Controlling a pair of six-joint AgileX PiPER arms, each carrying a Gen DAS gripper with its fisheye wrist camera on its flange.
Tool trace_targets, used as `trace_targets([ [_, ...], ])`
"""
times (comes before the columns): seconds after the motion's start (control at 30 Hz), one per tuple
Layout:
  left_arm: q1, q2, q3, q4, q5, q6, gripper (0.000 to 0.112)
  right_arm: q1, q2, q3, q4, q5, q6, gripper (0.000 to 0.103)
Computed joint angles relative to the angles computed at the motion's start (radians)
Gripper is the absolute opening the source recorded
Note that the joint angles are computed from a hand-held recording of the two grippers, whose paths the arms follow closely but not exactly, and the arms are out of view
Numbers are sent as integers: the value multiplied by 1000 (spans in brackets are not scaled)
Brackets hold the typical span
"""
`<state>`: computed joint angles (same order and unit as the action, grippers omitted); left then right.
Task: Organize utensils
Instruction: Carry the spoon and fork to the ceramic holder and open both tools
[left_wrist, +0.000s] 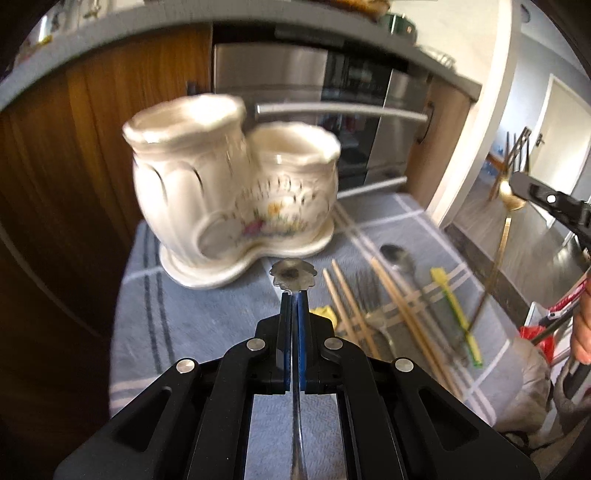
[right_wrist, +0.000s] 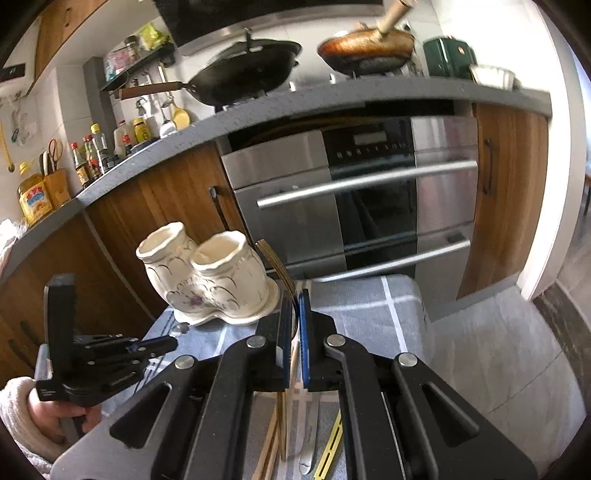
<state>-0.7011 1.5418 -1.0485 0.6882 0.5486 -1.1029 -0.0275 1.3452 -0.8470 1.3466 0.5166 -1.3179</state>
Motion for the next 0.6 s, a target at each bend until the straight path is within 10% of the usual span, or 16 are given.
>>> trace_targets([
  [0.6, 194, -119, -208, 15, -73, 147, 3, 238, 94, -387, -320, -155, 421, 3],
])
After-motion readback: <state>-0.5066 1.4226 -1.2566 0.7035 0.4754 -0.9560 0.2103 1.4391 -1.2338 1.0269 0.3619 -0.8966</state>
